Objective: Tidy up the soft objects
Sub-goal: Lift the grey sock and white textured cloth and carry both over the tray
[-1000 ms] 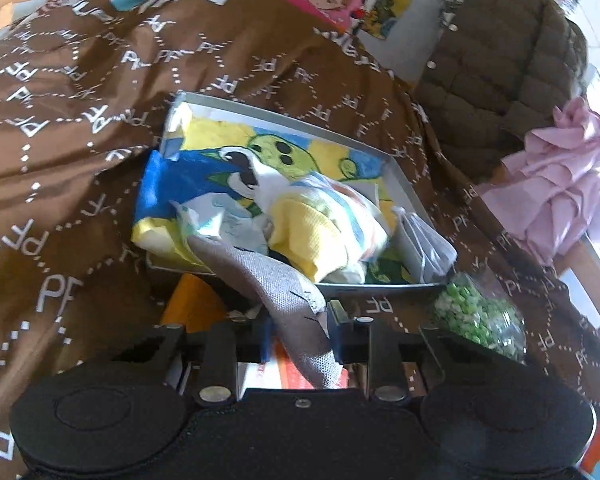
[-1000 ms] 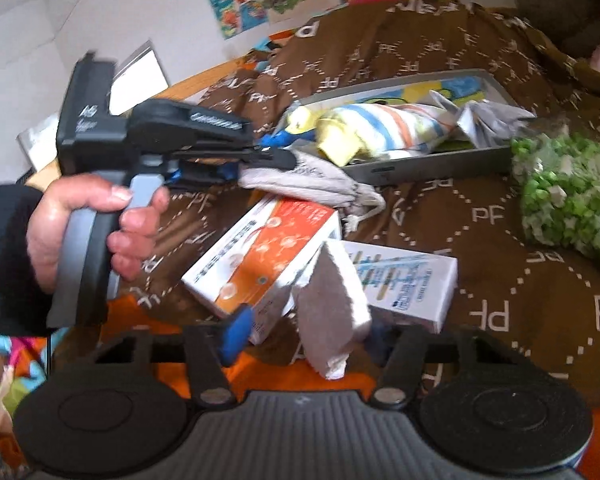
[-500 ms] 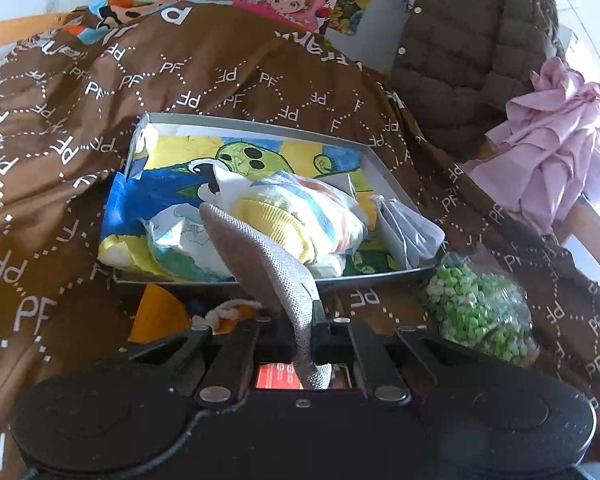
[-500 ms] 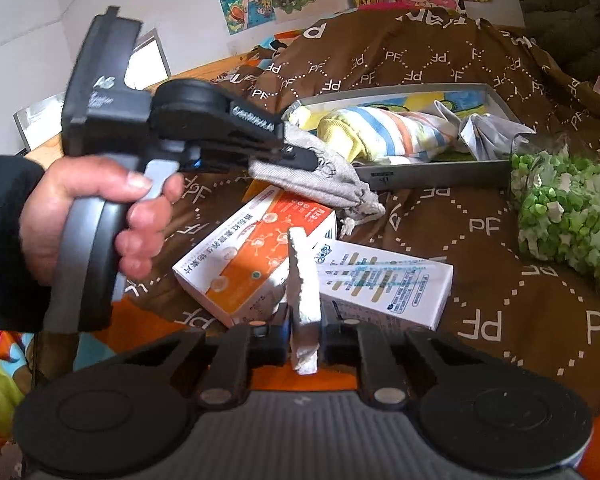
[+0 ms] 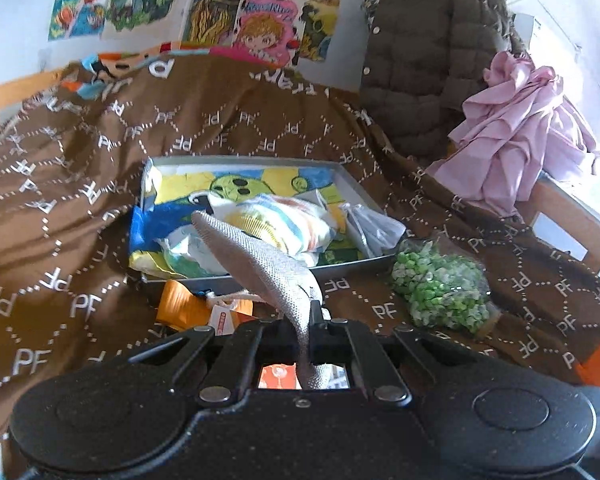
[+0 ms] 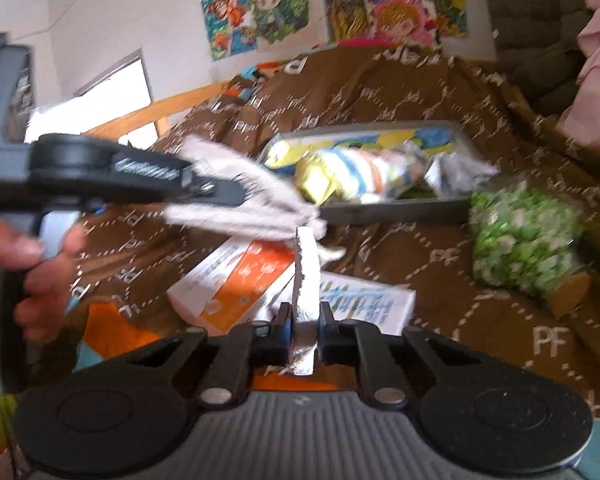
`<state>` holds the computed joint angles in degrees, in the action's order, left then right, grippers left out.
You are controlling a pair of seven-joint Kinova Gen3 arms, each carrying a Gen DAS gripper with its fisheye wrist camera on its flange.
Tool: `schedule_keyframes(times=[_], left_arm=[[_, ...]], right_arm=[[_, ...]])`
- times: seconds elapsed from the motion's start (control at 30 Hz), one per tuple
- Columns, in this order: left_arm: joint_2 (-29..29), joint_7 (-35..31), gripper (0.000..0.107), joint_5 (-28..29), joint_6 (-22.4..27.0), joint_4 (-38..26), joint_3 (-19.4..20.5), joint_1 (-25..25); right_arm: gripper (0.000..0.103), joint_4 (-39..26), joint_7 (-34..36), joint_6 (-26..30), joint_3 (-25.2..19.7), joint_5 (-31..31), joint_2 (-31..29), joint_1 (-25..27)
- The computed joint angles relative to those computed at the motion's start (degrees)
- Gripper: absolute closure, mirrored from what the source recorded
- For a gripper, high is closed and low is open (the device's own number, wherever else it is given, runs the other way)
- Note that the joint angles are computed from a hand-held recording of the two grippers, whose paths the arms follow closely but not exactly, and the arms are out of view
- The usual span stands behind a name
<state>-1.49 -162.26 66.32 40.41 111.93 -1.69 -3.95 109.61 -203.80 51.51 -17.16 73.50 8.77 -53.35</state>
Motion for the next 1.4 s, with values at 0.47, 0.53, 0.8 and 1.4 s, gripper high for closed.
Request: schedule_keyframes(times=[0.47,0.53,0.8,1.4], left_arm=[[-10.38,-0.39,0.104,0.62,1.89,3.86,-4.12,3.28],[-10.6,-0.2,0.104,0.69,1.26,3.71,-4.25,3.92],[-8.64,-4.07,0.104,5.53,-0.66,0.68,-4.24,5.53],[13.42,-25.68,0.104,25.53,-1.88,-13.98,3.06,0.05]], right_arm=[[0.089,1.9,-8.61,14.41,-2.16,8.77,-0.38,-3.83],[0.089,2.19,-9.36,15.09,-2.34,9.54,-0.64,-3.74],[0.089,2.68,-10.75,16.36,-2.13,13.02,-1.43,-1.92],[0.089,-14.35,8.38,-11.13,13.45,23.0,7.14,13.99]])
